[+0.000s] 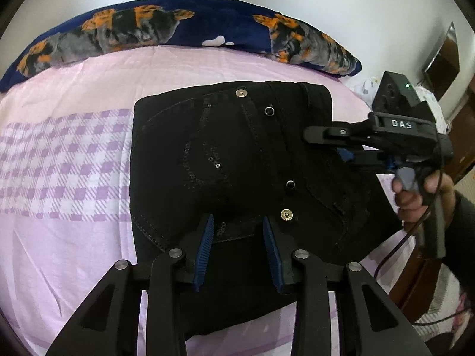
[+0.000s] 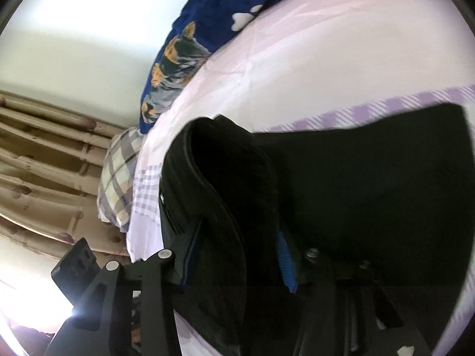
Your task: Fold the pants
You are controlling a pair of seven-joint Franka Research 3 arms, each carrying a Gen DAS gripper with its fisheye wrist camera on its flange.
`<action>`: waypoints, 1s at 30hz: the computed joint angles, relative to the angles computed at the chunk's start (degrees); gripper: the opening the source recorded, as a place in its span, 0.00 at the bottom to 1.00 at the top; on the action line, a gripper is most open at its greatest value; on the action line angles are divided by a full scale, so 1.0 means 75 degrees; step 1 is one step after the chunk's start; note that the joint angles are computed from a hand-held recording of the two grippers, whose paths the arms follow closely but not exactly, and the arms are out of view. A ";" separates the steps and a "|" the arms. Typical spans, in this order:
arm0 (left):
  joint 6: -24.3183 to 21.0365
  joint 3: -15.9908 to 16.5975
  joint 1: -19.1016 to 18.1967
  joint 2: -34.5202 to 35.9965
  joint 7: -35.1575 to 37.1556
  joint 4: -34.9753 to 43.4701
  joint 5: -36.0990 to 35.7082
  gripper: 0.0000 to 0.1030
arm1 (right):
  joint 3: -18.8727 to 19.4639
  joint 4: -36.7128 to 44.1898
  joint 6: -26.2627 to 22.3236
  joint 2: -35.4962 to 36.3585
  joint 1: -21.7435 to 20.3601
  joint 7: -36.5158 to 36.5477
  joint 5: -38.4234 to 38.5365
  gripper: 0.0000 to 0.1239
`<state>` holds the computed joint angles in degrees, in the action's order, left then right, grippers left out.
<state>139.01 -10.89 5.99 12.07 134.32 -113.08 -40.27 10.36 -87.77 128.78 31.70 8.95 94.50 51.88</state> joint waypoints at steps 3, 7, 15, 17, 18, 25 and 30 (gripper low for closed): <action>0.0053 -0.0009 0.0009 0.0004 0.0033 -0.0040 -0.0069 0.36 | 0.0071 0.0113 0.0011 0.0124 -0.0018 -0.0112 0.0104 0.27; 0.0187 -0.0015 -0.0037 -0.0002 -0.0004 -0.0080 0.0025 0.36 | 0.0139 0.0020 0.0010 0.0093 -0.0050 -0.0264 0.0321 0.24; 0.0501 -0.0042 -0.0116 -0.0053 -0.0120 -0.0214 0.0226 0.36 | -0.0021 -0.0009 0.0335 0.0054 0.0209 0.0147 -0.0041 0.25; 0.0587 -0.0048 -0.0136 -0.0069 -0.0132 -0.0263 0.0291 0.36 | -0.0115 0.0143 0.0339 0.0088 0.0351 0.0399 -0.0431 0.24; 0.0625 -0.0051 -0.0150 -0.0071 -0.0147 -0.0278 0.0334 0.36 | -0.0148 0.0201 0.0343 0.0097 0.0407 0.0497 -0.0615 0.22; 0.0658 -0.0040 -0.0186 -0.0107 -0.0371 -0.0303 0.0634 0.37 | -0.0247 0.0379 0.0407 -0.0098 0.0616 0.1145 -0.1395 0.11; 0.0616 0.0016 -0.0174 -0.0243 -0.0682 -0.0338 0.0683 0.37 | -0.0329 0.0832 0.0130 -0.0154 0.0775 0.1390 -0.2050 0.10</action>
